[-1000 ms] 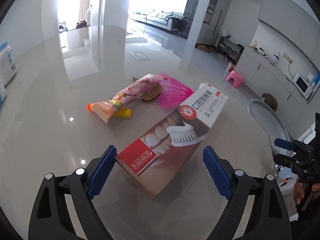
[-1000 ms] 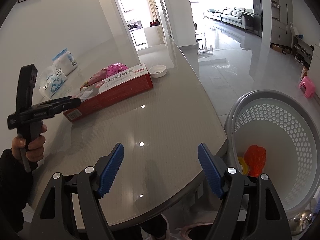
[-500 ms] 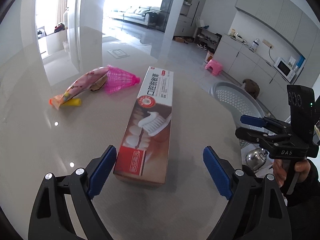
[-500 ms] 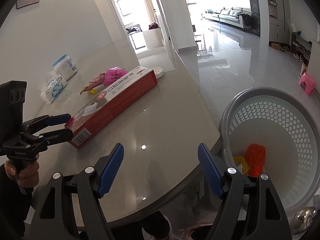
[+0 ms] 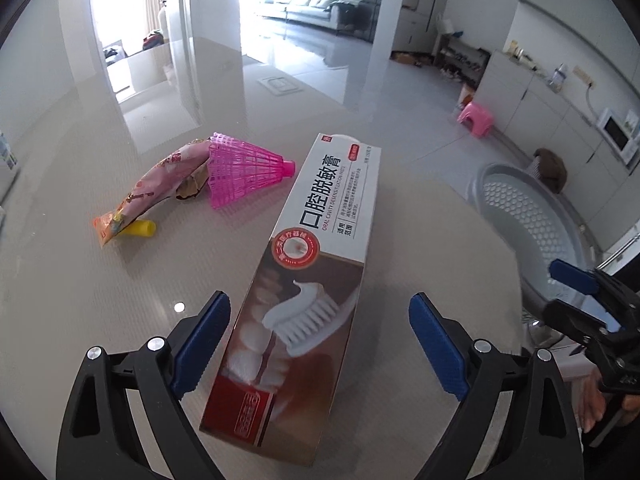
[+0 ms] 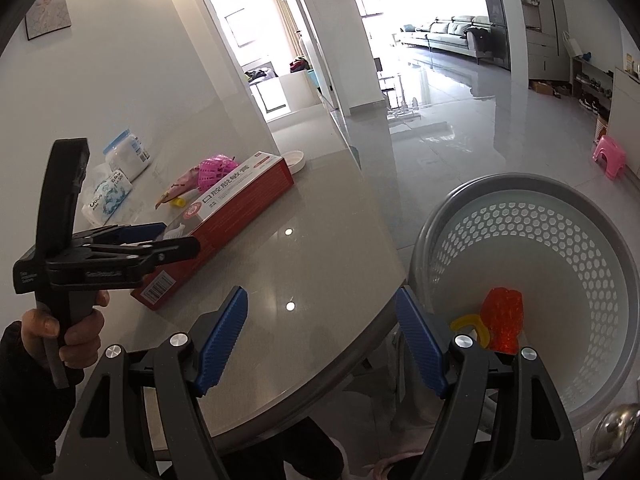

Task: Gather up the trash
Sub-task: 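Grasp the toothpaste box with the left gripper while the right gripper approaches the white lid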

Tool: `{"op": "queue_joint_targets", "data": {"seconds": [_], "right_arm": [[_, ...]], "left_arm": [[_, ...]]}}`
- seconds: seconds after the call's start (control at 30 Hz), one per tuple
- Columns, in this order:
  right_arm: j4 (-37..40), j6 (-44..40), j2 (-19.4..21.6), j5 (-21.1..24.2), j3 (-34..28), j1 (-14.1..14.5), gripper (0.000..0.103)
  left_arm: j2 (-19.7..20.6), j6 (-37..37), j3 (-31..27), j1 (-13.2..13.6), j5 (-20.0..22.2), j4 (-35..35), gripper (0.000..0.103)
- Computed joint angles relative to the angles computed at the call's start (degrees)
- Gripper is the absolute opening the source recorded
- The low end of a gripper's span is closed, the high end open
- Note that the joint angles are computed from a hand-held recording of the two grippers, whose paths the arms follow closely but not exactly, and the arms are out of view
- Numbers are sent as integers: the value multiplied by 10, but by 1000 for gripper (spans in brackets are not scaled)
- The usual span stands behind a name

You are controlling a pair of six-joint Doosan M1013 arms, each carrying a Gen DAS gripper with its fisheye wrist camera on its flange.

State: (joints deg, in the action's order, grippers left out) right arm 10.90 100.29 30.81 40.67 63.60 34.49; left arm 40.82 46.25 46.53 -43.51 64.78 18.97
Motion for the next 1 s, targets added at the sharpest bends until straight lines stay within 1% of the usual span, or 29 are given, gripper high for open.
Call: {"op": "queue_joint_targets", "data": {"seconds": [0.03,0.1,0.17,0.27,0.33,0.37,0.43,0.47,0.5,0.6,0.7,0.83,0.93,1.0], "right_arm": [[4,-2,-1,-2,2,-1,73],[13,-7,-2,-5,5,-4,73],[18,-10,-4,-9,9,-6,73],[27,-12,-8,-15,16,-10,73],[29,-11,-10,-19,21,-12,73],[30,-10,-11,-20,22,-13,73],[32,-7,-12,-22,26,-15,73],[32,-5,-13,-23,28,-16,73],[32,-3,-13,-23,29,-17,73],[29,4,-14,-23,30,-17,73],[20,13,-14,-22,28,-16,73],[9,20,-12,-18,24,-14,73],[4,21,-7,-12,17,-12,73],[4,19,-2,-6,8,-9,73]], "left_arm": [[9,1,-15,0,15,0,89],[16,-1,-28,0,30,0,89],[28,-6,-49,-2,55,5,89],[46,-14,-79,-2,89,4,87],[52,-17,-89,-1,102,0,83],[55,-18,-94,0,107,-1,80],[59,-17,-100,1,112,-3,71],[61,-15,-103,1,114,-4,64],[62,-16,-105,-1,116,4,60],[59,-20,-101,-3,104,4,54],[52,-29,-86,-4,87,2,51],[29,-55,-47,-8,54,12,50],[7,-88,-12,-15,34,41,50],[-4,-110,3,-19,28,59,50]]}}
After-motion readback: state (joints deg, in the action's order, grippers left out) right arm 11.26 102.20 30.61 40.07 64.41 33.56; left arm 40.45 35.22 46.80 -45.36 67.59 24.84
